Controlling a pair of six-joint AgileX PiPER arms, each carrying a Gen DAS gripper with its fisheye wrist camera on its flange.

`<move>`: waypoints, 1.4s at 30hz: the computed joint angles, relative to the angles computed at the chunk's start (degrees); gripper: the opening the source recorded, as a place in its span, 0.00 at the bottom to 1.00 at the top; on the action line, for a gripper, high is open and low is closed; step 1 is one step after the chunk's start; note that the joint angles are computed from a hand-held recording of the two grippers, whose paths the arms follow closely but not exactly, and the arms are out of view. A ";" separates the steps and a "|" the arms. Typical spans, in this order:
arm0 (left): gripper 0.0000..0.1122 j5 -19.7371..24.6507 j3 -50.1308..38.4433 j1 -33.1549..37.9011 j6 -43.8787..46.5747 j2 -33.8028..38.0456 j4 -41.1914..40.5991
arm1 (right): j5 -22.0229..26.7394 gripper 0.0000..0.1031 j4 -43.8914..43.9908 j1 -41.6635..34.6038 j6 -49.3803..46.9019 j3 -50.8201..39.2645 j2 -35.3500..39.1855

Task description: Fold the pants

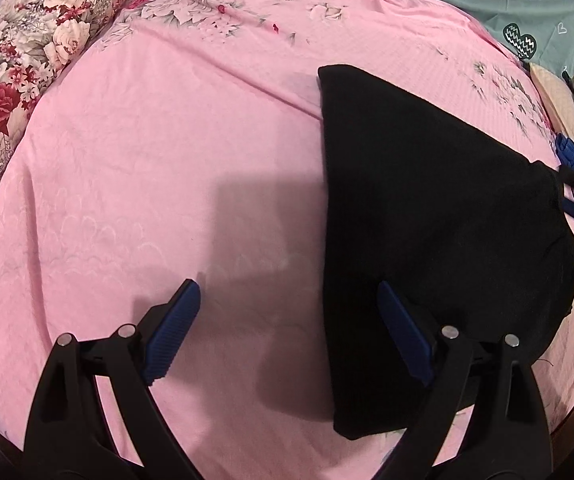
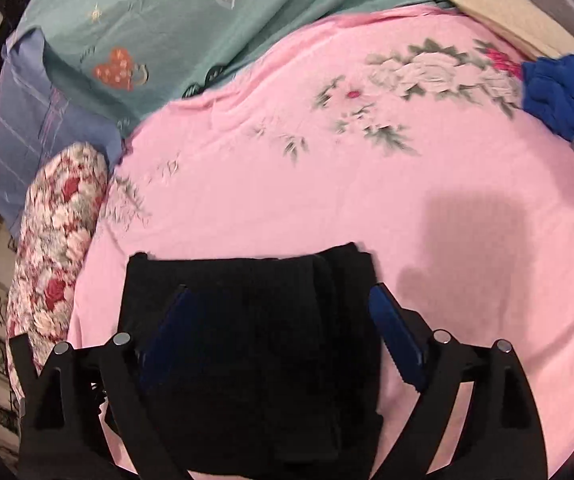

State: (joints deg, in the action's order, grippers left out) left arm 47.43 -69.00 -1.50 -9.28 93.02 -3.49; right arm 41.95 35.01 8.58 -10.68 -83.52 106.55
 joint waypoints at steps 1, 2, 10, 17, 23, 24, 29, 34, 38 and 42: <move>0.81 0.29 -0.31 0.23 0.05 0.33 -0.25 | 3.40 0.75 0.57 0.16 0.47 -2.90 2.63; 0.81 0.39 -0.48 0.45 0.33 0.55 -0.46 | 6.10 0.51 1.96 0.02 0.43 -4.66 4.75; 0.84 0.22 -1.40 0.69 1.61 1.65 -1.81 | -6.48 0.33 -5.18 2.61 2.74 2.97 -2.70; 0.84 0.13 -0.26 1.39 3.85 0.22 -3.49 | -4.86 0.57 -5.36 1.46 2.59 6.41 -4.66; 0.84 -0.43 0.47 1.64 4.26 -0.23 -4.24 | 0.78 0.58 2.93 -1.32 -6.11 16.22 -11.77; 0.84 -0.53 0.60 1.40 4.21 -0.20 -4.18 | 3.36 0.59 6.85 -2.32 -8.53 17.34 -10.90; 0.84 -0.37 1.43 0.95 3.88 -1.11 -3.91 | 3.21 0.60 14.68 -3.65 -11.61 19.88 -10.18; 0.84 -0.33 2.61 2.31 5.10 -2.64 -4.89 | 9.39 0.60 19.46 -7.95 -13.98 18.04 -8.04; 0.84 -0.70 2.75 1.90 5.16 -2.17 -4.76 | 11.61 0.60 18.47 -9.54 -13.55 19.32 -9.22; 0.85 -0.68 2.08 1.22 3.50 -0.73 -4.62 | 10.72 0.60 16.85 -7.71 -12.15 18.84 -8.94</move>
State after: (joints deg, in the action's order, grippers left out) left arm 46.75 -66.93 -0.29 -5.78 92.28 -8.12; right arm 52.67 51.85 0.88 -22.83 -64.68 97.61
